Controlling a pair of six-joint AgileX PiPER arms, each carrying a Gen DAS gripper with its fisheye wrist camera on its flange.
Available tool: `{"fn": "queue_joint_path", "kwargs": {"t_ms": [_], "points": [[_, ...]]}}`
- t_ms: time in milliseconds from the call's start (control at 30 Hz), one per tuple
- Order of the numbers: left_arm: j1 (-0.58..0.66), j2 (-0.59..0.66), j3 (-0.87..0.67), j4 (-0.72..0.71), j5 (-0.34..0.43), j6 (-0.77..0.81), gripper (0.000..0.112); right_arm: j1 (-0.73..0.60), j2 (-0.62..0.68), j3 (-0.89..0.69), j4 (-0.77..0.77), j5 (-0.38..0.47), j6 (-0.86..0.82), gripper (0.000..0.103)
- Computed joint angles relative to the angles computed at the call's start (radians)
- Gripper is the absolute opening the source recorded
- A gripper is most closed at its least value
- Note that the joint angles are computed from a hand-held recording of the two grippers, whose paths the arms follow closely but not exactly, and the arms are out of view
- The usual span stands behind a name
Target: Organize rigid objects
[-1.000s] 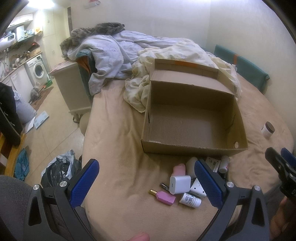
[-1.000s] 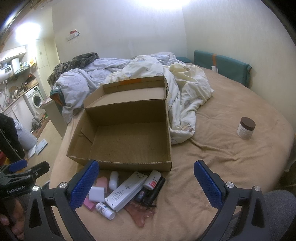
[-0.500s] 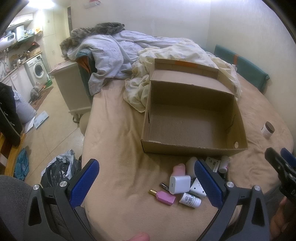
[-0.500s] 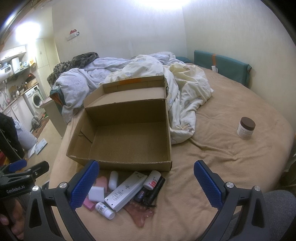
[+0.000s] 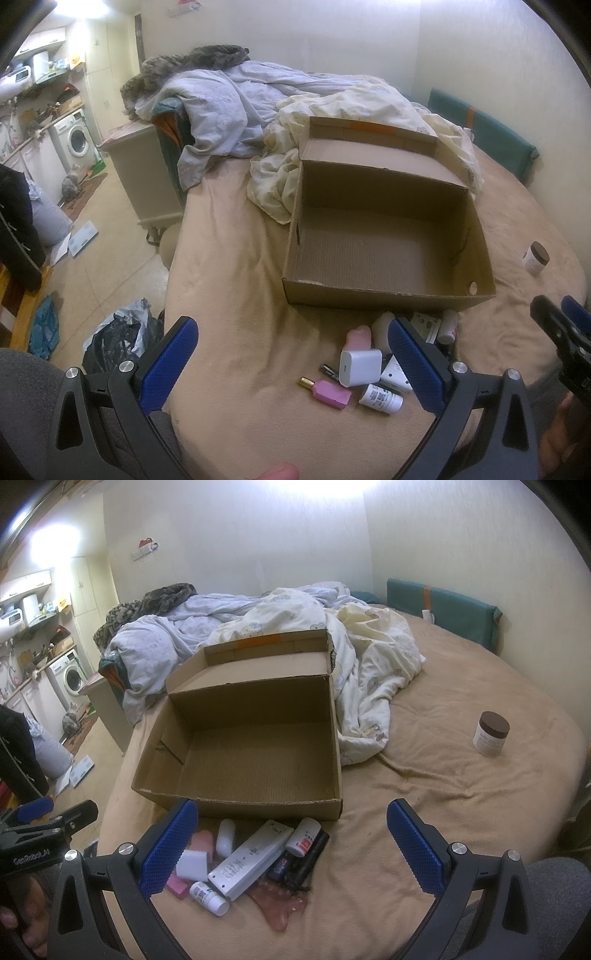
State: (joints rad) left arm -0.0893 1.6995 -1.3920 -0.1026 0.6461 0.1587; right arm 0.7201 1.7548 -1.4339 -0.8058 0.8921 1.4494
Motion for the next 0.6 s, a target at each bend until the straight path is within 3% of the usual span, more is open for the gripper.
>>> {"fn": "queue_joint_path", "kwargs": {"t_ms": [200, 333, 400, 567, 600], "points": [[0.005, -0.002, 0.002, 0.015, -0.003, -0.023, 0.102, -0.001, -0.002, -0.004, 0.004, 0.003, -0.002, 0.103], [0.007, 0.03, -0.038, 0.013, 0.048, -0.003, 0.102, -0.005, -0.024, 0.036, -0.002, -0.021, 0.052, 0.103], [0.005, 0.079, -0.099, 0.026, 0.108, 0.012, 0.102, -0.033, -0.06, 0.115, -0.006, -0.073, 0.09, 0.103], [-0.046, 0.241, -0.306, 0.123, 0.307, 0.033, 0.102, -0.061, -0.08, 0.137, 0.035, -0.103, 0.086, 0.103], [-0.067, 0.291, -0.373, 0.129, 0.388, 0.087, 0.102, -0.068, -0.08, 0.134, 0.042, -0.104, 0.08, 0.103]]}}
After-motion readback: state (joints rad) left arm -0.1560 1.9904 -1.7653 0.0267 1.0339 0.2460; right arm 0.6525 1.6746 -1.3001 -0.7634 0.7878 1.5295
